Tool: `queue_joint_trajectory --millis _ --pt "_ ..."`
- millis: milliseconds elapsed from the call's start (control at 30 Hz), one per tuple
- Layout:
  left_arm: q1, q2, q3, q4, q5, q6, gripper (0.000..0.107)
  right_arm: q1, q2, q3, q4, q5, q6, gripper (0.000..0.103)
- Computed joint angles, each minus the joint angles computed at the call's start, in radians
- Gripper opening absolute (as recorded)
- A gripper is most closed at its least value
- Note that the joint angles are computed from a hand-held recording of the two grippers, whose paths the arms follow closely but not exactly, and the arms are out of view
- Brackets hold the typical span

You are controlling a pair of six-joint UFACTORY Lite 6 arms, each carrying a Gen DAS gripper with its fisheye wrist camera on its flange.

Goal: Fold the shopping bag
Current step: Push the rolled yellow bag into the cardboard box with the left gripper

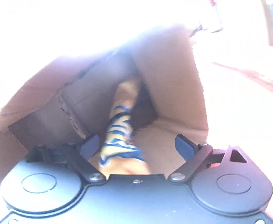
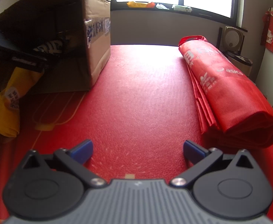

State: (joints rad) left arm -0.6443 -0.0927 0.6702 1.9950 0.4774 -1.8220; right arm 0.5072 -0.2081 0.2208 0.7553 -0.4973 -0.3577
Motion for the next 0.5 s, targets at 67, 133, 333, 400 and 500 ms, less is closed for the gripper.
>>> queue_joint_trajectory --millis 67,133,333,400,500 --pt "-0.017 -0.132 -0.097 -0.103 -0.016 0.09 0.09 -0.001 -0.001 -0.001 0.0 0.0 -0.001 0.102" --pt "-0.045 -0.187 -0.163 -0.159 0.016 0.115 0.09 -0.002 -0.002 -0.001 -0.001 0.001 -0.001 0.102" --pt "-0.137 -0.123 -0.227 -0.234 0.132 0.077 0.089 -0.005 -0.005 -0.002 -0.004 0.004 0.0 0.102" --pt "-0.077 -0.093 -0.244 -0.086 0.102 -0.045 0.085 -0.004 -0.004 -0.001 -0.004 0.003 0.0 0.102" --pt "-0.03 -0.02 -0.228 0.026 0.086 -0.133 0.038 -0.002 0.0 0.0 -0.003 0.0 0.002 0.102"
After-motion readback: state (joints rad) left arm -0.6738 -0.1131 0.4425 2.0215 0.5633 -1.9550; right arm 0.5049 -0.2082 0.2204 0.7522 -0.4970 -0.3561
